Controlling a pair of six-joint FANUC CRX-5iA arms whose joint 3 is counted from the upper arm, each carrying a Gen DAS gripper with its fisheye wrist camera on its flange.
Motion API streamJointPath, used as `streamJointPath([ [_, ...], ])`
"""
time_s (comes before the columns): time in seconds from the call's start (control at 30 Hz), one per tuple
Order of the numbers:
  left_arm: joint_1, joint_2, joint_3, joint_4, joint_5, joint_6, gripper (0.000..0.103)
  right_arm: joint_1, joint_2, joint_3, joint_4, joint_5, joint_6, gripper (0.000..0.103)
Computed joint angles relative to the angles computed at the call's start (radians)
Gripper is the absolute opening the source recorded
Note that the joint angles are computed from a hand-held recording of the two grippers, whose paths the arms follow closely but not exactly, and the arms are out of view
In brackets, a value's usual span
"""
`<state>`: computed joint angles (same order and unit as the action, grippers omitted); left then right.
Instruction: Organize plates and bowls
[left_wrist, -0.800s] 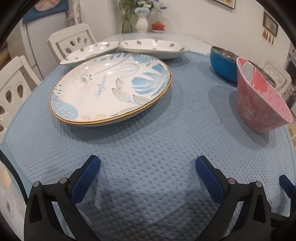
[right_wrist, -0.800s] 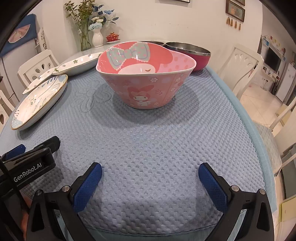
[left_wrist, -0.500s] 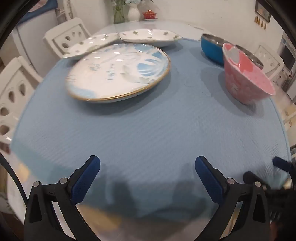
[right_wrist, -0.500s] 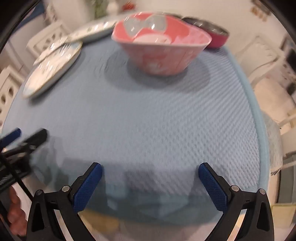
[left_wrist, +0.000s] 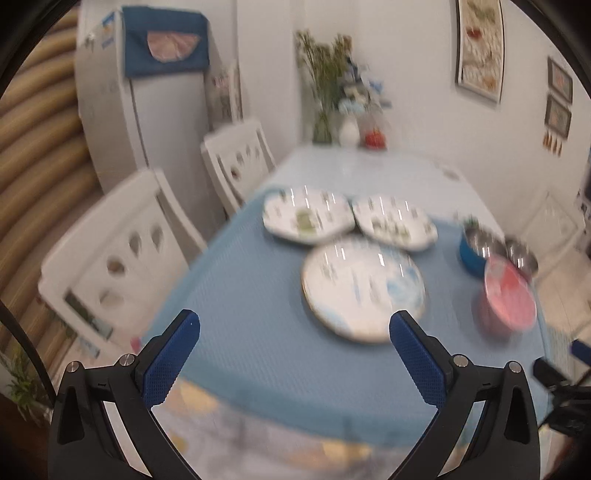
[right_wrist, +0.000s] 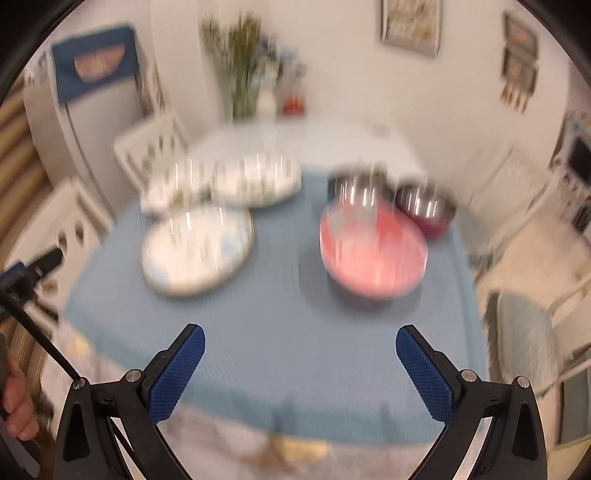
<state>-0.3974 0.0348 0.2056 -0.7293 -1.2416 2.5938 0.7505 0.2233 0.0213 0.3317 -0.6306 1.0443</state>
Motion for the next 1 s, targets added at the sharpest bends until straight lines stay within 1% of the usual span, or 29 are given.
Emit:
streamJointPath([
  [0.07, 0.040, -0.006, 0.012, 0.019, 0.041, -0.047, 0.102, 0.029, 0.038, 0.057, 0.090, -0.005, -0.065, 0.103],
  [0.1, 0.064, -0.017, 0.003, 0.037, 0.071, -0.074, 0.102, 0.039, 0.056, 0.073, 0.160, -0.017, -0.109, 0.103],
  [0.13, 0.076, -0.026, -0.008, 0.038, 0.095, -0.086, 0.102, 0.049, 0.090, 0.118, 0.213, -0.048, -0.141, 0.103],
  [0.2, 0.093, -0.023, -0.017, 0.037, 0.115, -0.096, 0.102, 0.063, 0.116, 0.168, 0.215, -0.074, -0.157, 0.103],
  [0.23, 0.113, -0.025, -0.026, 0.057, 0.133, -0.115, 0.102, 0.070, 0.144, 0.215, 0.200, -0.088, -0.176, 0.103],
  [0.27, 0.125, -0.028, -0.035, 0.074, 0.152, -0.131, 0.102, 0.080, 0.142, 0.221, 0.192, -0.085, -0.204, 0.103],
  [0.3, 0.152, -0.036, -0.055, 0.103, 0.190, -0.158, 0.102, 0.088, 0.149, 0.231, 0.190, -0.084, -0.236, 0.103],
  [0.33, 0.170, -0.040, -0.066, 0.123, 0.215, -0.180, 0.102, 0.094, 0.182, 0.282, 0.185, -0.113, -0.247, 0.103],
  [0.4, 0.206, -0.055, -0.098, 0.161, 0.277, -0.231, 0.102, 0.128, 0.264, 0.388, 0.228, -0.241, -0.284, 0.103],
  [0.43, 0.222, -0.059, -0.110, 0.173, 0.299, -0.250, 0.102, 0.143, 0.303, 0.421, 0.241, -0.283, -0.287, 0.103],
  [0.5, 0.249, -0.063, -0.123, 0.190, 0.322, -0.284, 0.102, 0.165, 0.357, 0.491, 0.205, -0.349, -0.254, 0.103],
  [0.6, 0.302, -0.057, -0.135, 0.236, 0.351, -0.344, 0.102, 0.172, 0.382, 0.512, 0.158, -0.346, -0.227, 0.103],
  [0.7, 0.367, -0.051, -0.165, 0.332, 0.417, -0.431, 0.102, 0.192, 0.402, 0.519, 0.217, -0.347, -0.235, 0.103],
  [0.77, 0.393, -0.033, -0.170, 0.384, 0.445, -0.483, 0.102, 0.196, 0.408, 0.511, 0.255, -0.346, -0.240, 0.103],
  [0.87, 0.428, -0.007, -0.173, 0.466, 0.476, -0.557, 0.102, 0.198, 0.438, 0.558, 0.242, -0.389, -0.219, 0.103],
  [0.9, 0.439, 0.003, -0.178, 0.508, 0.494, -0.595, 0.102, 0.196, 0.443, 0.569, 0.231, -0.396, -0.211, 0.103],
  [1.0, 0.453, 0.022, -0.179, 0.573, 0.513, -0.657, 0.102, 0.193, 0.458, 0.584, 0.242, -0.412, -0.212, 0.103],
])
